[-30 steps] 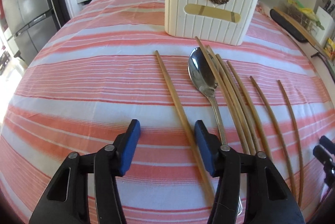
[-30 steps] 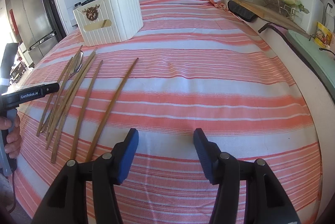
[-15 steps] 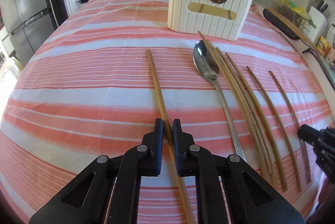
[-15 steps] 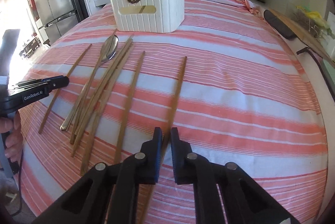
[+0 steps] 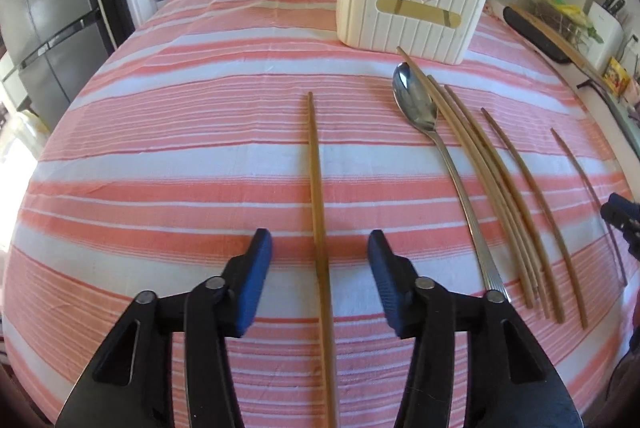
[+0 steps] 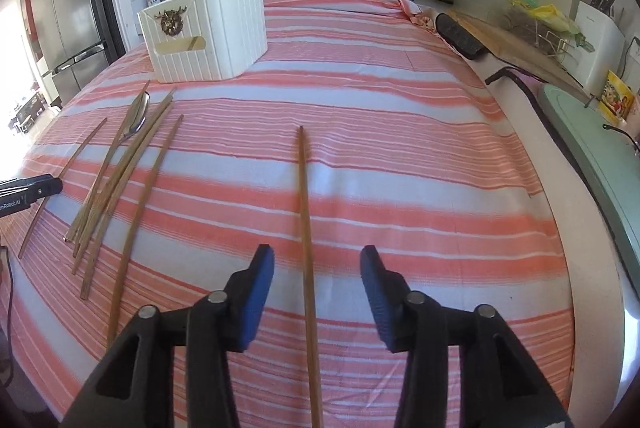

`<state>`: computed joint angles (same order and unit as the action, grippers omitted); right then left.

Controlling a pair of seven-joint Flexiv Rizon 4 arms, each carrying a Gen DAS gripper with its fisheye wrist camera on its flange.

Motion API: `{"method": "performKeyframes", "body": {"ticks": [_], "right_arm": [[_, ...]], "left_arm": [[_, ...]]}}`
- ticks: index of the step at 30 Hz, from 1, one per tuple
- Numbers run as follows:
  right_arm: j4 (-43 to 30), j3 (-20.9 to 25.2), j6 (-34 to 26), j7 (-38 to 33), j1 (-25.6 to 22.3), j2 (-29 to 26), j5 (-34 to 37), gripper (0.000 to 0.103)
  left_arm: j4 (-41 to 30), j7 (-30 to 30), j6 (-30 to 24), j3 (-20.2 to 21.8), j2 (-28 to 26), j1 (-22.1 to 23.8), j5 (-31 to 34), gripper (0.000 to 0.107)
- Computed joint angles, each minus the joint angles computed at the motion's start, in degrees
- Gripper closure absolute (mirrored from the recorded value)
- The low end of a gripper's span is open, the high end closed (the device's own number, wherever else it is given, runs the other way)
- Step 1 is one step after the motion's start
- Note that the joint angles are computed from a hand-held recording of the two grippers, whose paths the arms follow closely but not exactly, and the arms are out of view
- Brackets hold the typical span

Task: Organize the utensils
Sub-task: 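Close the left tool on a chopstick while the right tool grips another chopstick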

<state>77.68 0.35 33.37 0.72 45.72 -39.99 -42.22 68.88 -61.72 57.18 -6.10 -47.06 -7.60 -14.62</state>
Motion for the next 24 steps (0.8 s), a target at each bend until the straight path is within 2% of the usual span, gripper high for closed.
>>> {"method": "performKeyframes", "body": {"ticks": [3,8,24], "right_arm": [[-2.4,1.1,0.0,-4.2,-1.4,-2.0,2.7,0.054],[-0.5,-0.6,2.1,-1.5,-0.3,-1.5,0.8,0.054],[-0.6,-0.5,1.7,-1.5,-0.2,-1.5,0.7,0.054]], "left_arm": [[-2.6,-1.1,-0.4,1.5,-1.4,-1.2,1.7,0.048],[-3.1,-2.0,0.0,2.0,-1.7,-1.6,3.1,0.047],[-1.6,-1.6,1.7,1.2,-1.2,-1.1,3.1,0.047]]}}
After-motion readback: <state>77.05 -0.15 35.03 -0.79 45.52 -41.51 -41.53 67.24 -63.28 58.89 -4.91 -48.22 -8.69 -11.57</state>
